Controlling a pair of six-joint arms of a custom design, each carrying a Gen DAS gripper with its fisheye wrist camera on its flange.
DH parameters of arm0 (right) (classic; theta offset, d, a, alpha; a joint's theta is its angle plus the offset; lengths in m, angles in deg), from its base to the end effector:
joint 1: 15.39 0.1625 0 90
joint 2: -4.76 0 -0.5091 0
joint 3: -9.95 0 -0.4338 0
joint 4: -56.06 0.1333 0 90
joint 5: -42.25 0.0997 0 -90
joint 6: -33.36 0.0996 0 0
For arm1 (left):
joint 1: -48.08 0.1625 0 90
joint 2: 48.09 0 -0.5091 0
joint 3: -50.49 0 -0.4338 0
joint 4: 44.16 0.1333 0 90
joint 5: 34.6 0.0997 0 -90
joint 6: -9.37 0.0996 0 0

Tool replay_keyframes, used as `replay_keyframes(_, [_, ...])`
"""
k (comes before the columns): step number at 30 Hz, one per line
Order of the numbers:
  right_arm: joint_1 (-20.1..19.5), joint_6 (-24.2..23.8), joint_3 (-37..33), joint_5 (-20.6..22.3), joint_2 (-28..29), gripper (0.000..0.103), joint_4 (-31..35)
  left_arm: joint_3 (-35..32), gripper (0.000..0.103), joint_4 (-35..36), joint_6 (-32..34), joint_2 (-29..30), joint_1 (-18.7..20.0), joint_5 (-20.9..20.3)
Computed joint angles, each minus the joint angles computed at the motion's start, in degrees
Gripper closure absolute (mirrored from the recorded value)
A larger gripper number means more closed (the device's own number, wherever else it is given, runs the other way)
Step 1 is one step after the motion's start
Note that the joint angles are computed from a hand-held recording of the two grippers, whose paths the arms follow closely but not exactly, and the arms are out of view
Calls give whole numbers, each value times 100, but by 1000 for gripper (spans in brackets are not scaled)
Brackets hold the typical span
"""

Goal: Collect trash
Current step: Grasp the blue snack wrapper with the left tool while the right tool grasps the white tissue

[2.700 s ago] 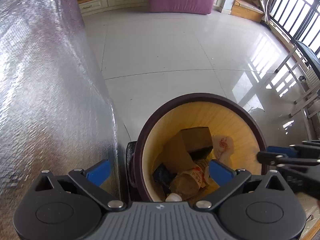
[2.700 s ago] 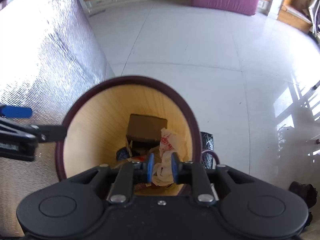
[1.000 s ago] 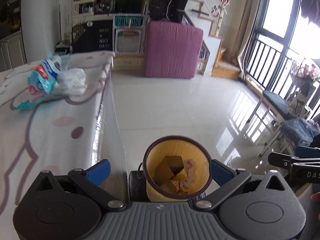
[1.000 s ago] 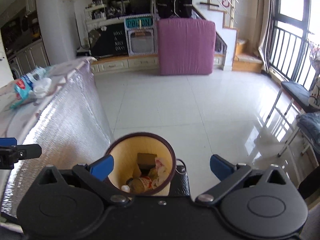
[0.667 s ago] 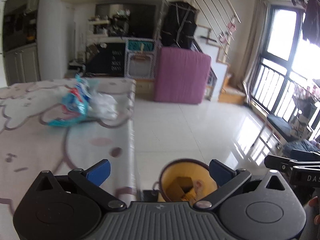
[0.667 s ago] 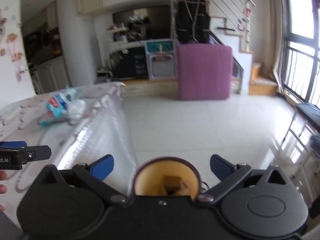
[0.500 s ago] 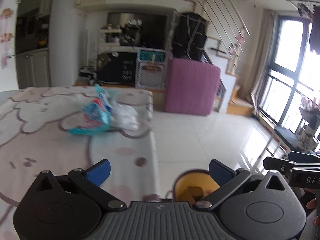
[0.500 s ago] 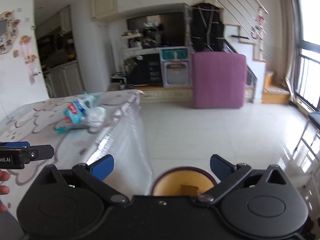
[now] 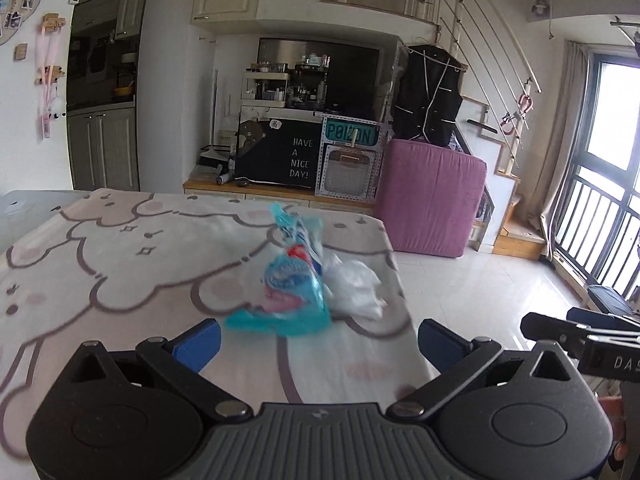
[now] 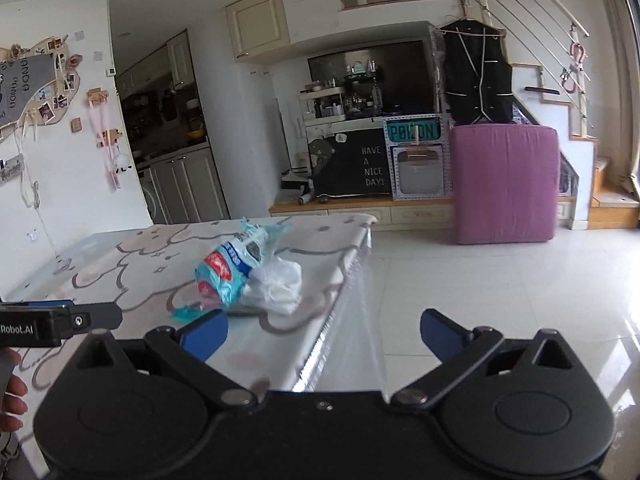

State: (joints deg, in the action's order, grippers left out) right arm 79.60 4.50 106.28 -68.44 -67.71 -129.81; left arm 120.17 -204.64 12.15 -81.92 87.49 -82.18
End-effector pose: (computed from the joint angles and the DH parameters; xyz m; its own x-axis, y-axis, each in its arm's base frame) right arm 0.1560 -0.6584 0.5385 -0.8288 0.0734 0.5546 -0.4875 0.3918 -0.7803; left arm -0.5668 -0.7252 0.1880 -0.7331 0.3520 -0.5820 0.6721 0.5059 -0.5407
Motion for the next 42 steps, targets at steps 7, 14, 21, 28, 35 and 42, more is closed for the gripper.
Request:
replay_keyframes(7, [-111, -67, -952, 134, 707, 0, 309, -1339, 0, 673, -158, 676, 329, -283])
replay_keyframes(14, [-128, -773, -2037, -91, 1284, 10, 1407, -2859, 0, 1748, -637, 1397, 589, -323])
replay_keyframes(21, [-92, -2492, -2467, -149, 1729, 13, 1691, -4402, 0, 3034, -1249, 2119, 840, -631])
replay_keyframes(28, [-123, -2977, -2806, -162, 1962, 17, 2478, -5390, 14, 3663, -1654, 2645, 1002, -930])
replay_keyframes(35, [-155, -4266, -2970, -52, 2249, 15, 2167, -5913, 46, 4405, -1752, 2865, 1039, -888])
replay_keyframes(42, [-242, -3478, -3970, 224, 2585, 25, 3429, -4777, 63, 3665, -1807, 2271, 1035, -769])
